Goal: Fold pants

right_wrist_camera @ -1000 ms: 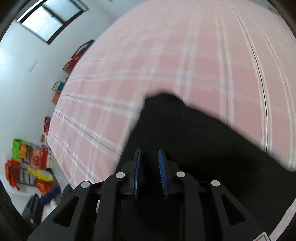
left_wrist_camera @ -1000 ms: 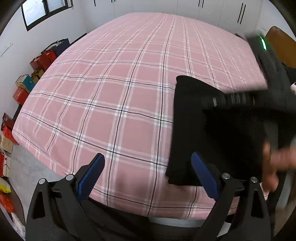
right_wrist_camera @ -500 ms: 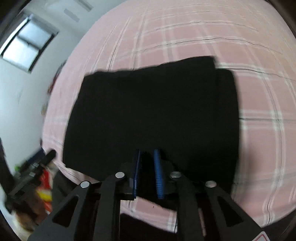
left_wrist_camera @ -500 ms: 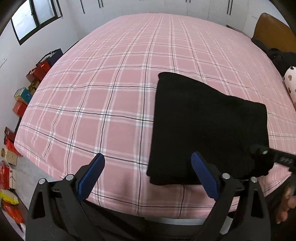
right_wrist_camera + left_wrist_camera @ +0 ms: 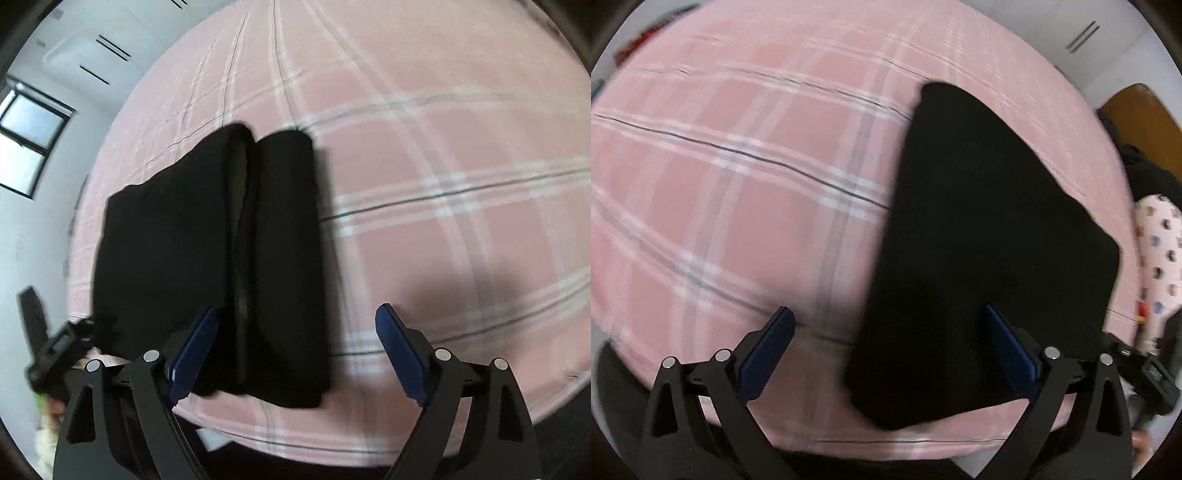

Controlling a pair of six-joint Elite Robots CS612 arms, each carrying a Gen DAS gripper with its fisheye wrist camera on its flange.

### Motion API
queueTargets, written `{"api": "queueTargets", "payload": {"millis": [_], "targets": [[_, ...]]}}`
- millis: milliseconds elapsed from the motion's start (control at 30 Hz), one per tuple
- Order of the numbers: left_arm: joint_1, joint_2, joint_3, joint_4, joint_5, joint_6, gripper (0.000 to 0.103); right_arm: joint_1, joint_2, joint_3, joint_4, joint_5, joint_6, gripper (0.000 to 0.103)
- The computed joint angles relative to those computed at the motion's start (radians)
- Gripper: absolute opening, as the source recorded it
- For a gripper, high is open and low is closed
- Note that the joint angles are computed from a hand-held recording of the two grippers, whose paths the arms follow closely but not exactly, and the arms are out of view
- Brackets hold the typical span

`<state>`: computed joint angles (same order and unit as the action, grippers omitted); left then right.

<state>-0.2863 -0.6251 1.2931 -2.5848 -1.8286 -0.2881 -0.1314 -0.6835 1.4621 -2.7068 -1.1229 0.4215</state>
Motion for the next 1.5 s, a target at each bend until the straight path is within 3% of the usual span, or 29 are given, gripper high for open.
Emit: {"api": "queueTargets", "payload": {"millis": [67, 167, 233, 300, 333, 400, 433, 533, 700, 833, 967, 1200, 1500], "targets": [[-0.005, 0.011, -0.012, 0.007, -0.023, 0.035, 0.098, 0.002, 0.019, -0.026, 0.009, 0.051, 0.026, 0.087], [-0.015, 0.021, -0.017, -0.023, -0.002, 0.04, 0.098, 0.023, 0.031, -0.055, 0.019, 0.018, 0.013, 0.098], [-0.01, 0.029, -0.03, -0.024, -0.04, 0.025, 0.098, 0.039, 0.04, -0.081, 0.045, -0.033, -0.01, 0.098], [-0.011, 0.034, -0.039, -0.02, -0.044, 0.036, 0.09, 0.044, 0.051, -0.094, 0.036, -0.056, -0.026, 0.098], [-0.012, 0.033, -0.038, -0.024, -0.046, 0.044, 0.078, 0.044, 0.052, -0.095, 0.018, -0.061, -0.015, 0.092], [-0.01, 0.026, -0.032, -0.03, -0.061, 0.037, 0.06, 0.04, 0.047, -0.071, -0.022, -0.016, 0.001, 0.063], [-0.006, 0.025, -0.033, -0.03, -0.079, 0.025, 0.044, 0.034, 0.046, -0.067, -0.033, 0.022, 0.012, 0.046], [0.002, 0.01, -0.022, -0.042, -0.122, 0.01, 0.035, 0.04, 0.02, -0.061, -0.031, 0.021, -0.016, 0.042], [0.004, -0.038, 0.034, -0.053, -0.148, 0.011, 0.034, 0.038, -0.02, -0.02, -0.028, 0.055, -0.033, 0.042], [-0.003, -0.062, 0.079, -0.024, -0.129, 0.047, 0.034, 0.043, -0.002, -0.024, 0.023, 0.063, -0.027, 0.042], [-0.007, -0.07, 0.1, -0.043, -0.118, 0.009, 0.034, 0.045, 0.009, -0.041, -0.008, 0.079, 0.014, 0.04], [-0.001, -0.117, 0.104, -0.084, -0.142, 0.046, 0.033, 0.031, -0.053, 0.0, -0.086, 0.089, -0.01, 0.038], [-0.018, -0.155, 0.091, -0.18, -0.113, 0.108, 0.033, 0.007, -0.105, 0.027, -0.184, 0.095, -0.036, 0.038]]}}
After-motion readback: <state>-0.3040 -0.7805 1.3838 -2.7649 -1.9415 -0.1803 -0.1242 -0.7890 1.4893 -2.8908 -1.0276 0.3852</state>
